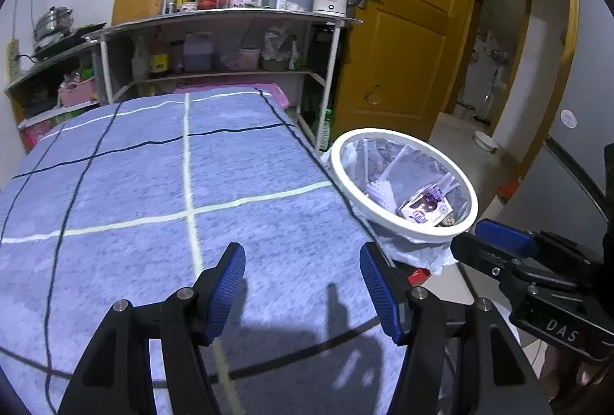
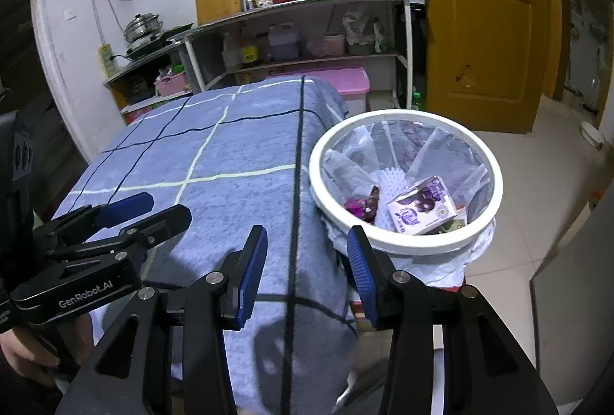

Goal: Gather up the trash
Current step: 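Withdraw both grippers from the bin back over the table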

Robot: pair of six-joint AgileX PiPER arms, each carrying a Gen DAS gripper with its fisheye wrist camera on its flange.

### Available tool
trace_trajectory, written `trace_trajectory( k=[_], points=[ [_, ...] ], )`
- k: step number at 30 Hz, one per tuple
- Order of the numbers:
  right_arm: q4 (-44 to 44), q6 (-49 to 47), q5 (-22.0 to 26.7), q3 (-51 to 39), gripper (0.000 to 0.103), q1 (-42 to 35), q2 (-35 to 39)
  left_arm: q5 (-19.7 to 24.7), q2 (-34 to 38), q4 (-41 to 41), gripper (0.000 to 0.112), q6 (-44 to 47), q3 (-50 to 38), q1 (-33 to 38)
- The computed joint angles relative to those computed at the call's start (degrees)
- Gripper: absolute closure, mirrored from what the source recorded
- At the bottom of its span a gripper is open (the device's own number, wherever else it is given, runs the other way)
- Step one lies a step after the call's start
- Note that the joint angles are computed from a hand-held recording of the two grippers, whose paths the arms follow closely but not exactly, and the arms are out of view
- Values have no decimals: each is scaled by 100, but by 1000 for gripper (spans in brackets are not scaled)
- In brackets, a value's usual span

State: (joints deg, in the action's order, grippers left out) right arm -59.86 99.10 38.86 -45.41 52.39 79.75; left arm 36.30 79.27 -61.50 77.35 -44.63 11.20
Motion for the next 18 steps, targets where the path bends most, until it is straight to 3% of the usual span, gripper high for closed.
trace_trajectory(
  k=[18],
  points=[
    [-250,686,812,-35,58,1165,65,449,-956,-144,50,677,831,1259]
  ],
)
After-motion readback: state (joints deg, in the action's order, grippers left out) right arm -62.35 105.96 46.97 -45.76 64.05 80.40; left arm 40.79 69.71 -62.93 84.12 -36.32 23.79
